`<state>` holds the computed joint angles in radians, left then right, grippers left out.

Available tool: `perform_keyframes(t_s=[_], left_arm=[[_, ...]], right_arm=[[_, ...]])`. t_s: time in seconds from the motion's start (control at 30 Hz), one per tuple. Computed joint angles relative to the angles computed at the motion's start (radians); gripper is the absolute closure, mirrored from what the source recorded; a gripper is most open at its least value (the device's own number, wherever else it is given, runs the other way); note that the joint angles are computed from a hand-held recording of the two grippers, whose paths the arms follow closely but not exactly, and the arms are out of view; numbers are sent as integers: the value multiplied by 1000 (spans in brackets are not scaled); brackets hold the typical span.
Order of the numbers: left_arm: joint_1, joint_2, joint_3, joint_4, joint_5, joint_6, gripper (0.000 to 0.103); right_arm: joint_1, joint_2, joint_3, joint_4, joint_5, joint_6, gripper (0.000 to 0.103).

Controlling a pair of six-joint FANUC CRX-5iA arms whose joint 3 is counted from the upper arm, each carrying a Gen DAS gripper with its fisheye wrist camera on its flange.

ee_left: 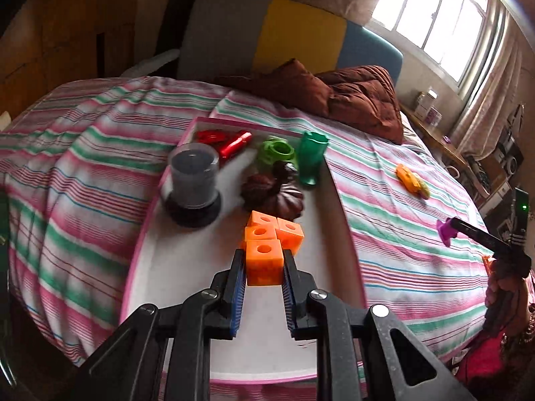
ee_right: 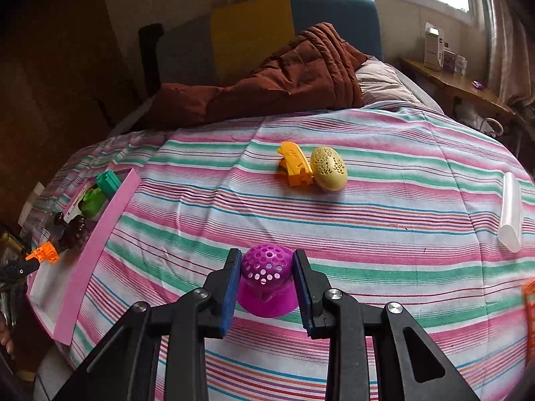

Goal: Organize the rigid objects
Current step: 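Carry the orange blocks into the tray and open the left gripper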

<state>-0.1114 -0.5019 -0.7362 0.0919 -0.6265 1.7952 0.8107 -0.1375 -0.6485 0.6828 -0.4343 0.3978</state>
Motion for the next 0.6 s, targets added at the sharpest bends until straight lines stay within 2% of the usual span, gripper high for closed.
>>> perform_keyframes(t_s=[0.27, 0.33, 0.4, 0.43, 0.6], left_arm=[[51, -15, -24, -43, -13, 16, 84], [34, -2, -1, -121, -33, 96, 84], [58, -12, -24, -79, -25, 53, 79], [60, -14, -26, -76, -28, 50, 73], [4, -20, 12, -200, -63, 173, 70]], right_arm=[[42, -18, 3, 10, -18, -31, 72], [54, -20, 7, 3, -30, -33, 72], [65, -23, 10, -6, -36, -34, 72], [71, -24, 13, -12, -38, -33, 72], [107, -21, 32, -51, -43, -21, 72]])
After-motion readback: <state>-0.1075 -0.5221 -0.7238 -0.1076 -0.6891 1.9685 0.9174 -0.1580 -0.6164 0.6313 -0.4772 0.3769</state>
